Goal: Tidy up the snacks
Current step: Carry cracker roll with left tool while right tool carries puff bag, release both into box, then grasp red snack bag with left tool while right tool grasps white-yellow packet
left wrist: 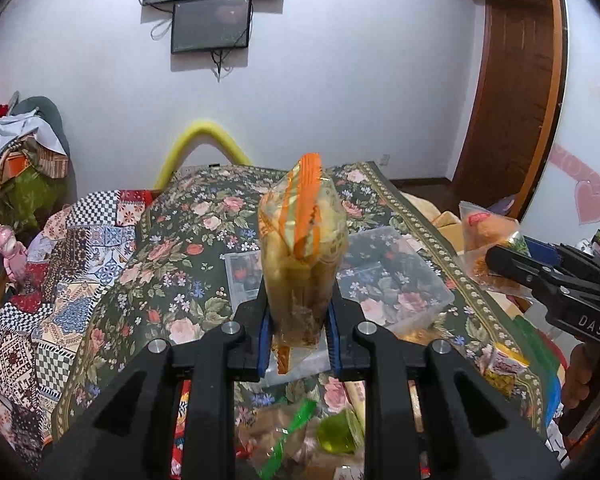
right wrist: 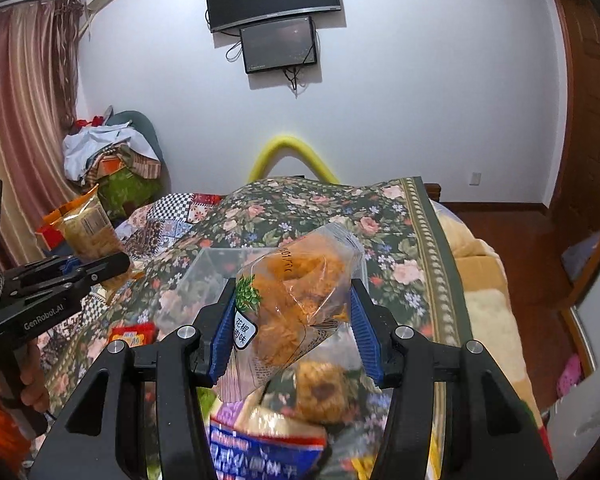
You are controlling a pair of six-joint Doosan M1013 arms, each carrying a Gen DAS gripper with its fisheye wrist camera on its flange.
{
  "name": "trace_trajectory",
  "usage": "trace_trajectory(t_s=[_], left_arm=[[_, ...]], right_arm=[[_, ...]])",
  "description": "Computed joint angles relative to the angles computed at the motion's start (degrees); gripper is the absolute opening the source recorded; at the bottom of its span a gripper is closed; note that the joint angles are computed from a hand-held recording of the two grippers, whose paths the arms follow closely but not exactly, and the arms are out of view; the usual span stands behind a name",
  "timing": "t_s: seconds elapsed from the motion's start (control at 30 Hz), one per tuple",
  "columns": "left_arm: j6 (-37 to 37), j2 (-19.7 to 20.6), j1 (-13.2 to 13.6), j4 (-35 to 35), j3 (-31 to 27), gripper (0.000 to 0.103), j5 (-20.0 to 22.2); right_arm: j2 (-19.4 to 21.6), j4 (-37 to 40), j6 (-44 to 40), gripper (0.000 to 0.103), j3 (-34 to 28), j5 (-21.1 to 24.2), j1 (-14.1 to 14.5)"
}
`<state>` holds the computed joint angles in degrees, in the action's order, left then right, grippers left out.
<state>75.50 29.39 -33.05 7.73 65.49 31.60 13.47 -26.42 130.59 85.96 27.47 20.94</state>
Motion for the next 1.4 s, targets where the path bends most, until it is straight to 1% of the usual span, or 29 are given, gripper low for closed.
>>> trace_trajectory(t_s=[0.13,0.23,0.33,0.4,0.6,0.73,0.8,0.83,0.87,0.93,1.0,1.07,1.17,1.4], left_arm=[[3.0,2.8,0.6,-3.1,-4.0,0.022,4.0],[5.4,5.1,0.8,-4.7,-7.2,0.022,7.7],[7.4,7.4,0.9,-5.3,-10.3,0.022,11.6],[7.8,8.9,0.8,-4.4,-12.2,0.022,13.7],[9.7,12.3,0.9,-4.9,-16.9,0.022,19.5],[10.0,13.6,1.2,-6.2,-18.7,0.023,22.0],[10.0,14.0,1.3,-6.9,-19.2,0.024,22.3],[9.8,14.0,1.3,-6.8,-19.2,0.028,22.4],[9.5,13.9,1.3,-6.6,-19.1,0.03,22.3],[9.2,13.5,1.4,-6.6,-18.7,0.04,21.8],[8.9,12.5,1.5,-7.0,-17.4,0.043,20.3],[8.6,11.3,1.6,-7.0,-15.8,0.046,18.5],[7.4,8.7,1.9,-6.3,-12.7,0.055,15.0],[4.4,2.8,2.9,-3.9,-5.6,0.068,8.9]], right_arm=[[2.4,3.8,-4.2,0.049,-2.8,1.7,-0.7],[4.0,8.1,-8.6,0.049,-4.7,3.8,-1.4],[5.7,11.0,-11.7,0.049,-6.5,6.4,-1.9],[6.7,13.2,-13.8,0.049,-7.5,8.0,-2.3],[10.1,20.0,-20.2,0.049,-11.0,14.0,-3.7],[11.6,21.6,-22.4,0.049,-12.5,16.9,-4.1],[12.0,21.8,-23.1,0.05,-12.9,17.6,-4.0],[12.1,22.1,-23.4,0.051,-13.1,18.0,-4.0],[12.1,22.1,-23.6,0.056,-13.2,18.4,-4.0],[12.2,21.1,-23.0,0.059,-13.5,19.0,-3.9],[12.1,19.2,-22.1,0.059,-13.6,19.1,-3.5],[11.7,18.2,-21.7,0.061,-13.4,18.6,-3.3],[10.6,16.4,-20.8,0.062,-12.9,17.6,-2.9],[6.4,11.2,-16.3,0.069,-9.7,13.4,-1.9]])
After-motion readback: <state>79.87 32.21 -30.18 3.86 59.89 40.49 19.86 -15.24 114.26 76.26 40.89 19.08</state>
